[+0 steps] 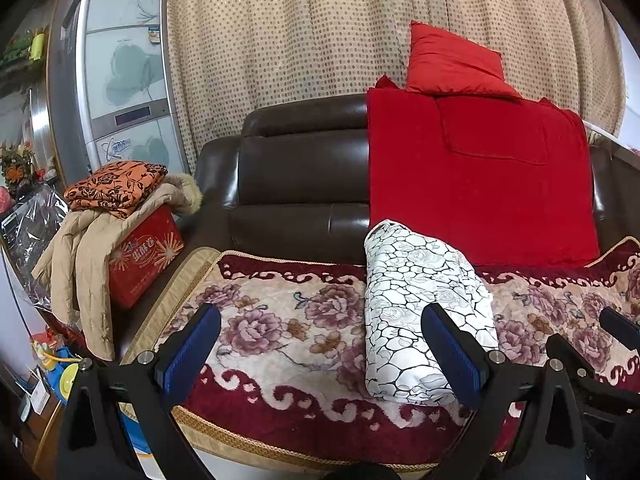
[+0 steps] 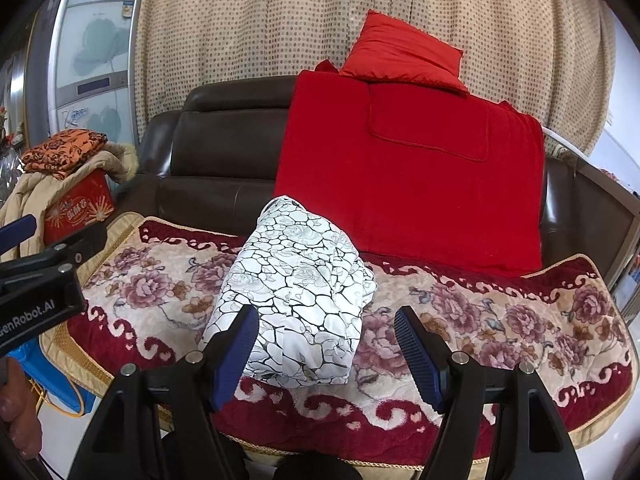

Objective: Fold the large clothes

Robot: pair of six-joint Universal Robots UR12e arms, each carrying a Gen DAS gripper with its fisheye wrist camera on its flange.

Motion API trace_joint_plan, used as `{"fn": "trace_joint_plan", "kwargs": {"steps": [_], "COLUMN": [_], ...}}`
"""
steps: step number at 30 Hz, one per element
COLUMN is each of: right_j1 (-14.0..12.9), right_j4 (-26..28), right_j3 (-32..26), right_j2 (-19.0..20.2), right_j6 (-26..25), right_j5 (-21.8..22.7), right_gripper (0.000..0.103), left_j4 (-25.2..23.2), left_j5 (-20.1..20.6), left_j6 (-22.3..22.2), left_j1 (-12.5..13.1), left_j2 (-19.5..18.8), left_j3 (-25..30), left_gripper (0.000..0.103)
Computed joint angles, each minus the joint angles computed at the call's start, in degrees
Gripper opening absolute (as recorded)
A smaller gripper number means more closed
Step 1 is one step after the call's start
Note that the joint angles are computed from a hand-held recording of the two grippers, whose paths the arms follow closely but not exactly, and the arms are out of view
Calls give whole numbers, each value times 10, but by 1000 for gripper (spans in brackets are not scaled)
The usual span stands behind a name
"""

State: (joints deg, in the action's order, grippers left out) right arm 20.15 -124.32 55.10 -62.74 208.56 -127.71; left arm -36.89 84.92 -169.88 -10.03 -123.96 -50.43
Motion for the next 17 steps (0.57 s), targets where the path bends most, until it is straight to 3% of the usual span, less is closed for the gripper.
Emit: {"fn": "trace_joint_plan", "kwargs": {"steps": [11, 17], "right_j1": [-5, -13], "right_j4": [4, 10], "right_j3": [-3, -12], "right_j2": [4, 13], "right_j6": [-3, -4], "right_j5": [9, 21], "right_gripper": [74, 74], "left_j4": [-7, -19], "left_j5": [0, -16], "left_j6": [2, 4], "left_j1": [-1, 0], "left_j2": [-11, -35], "left_j3": [16, 46], "left_gripper": [100, 100]}}
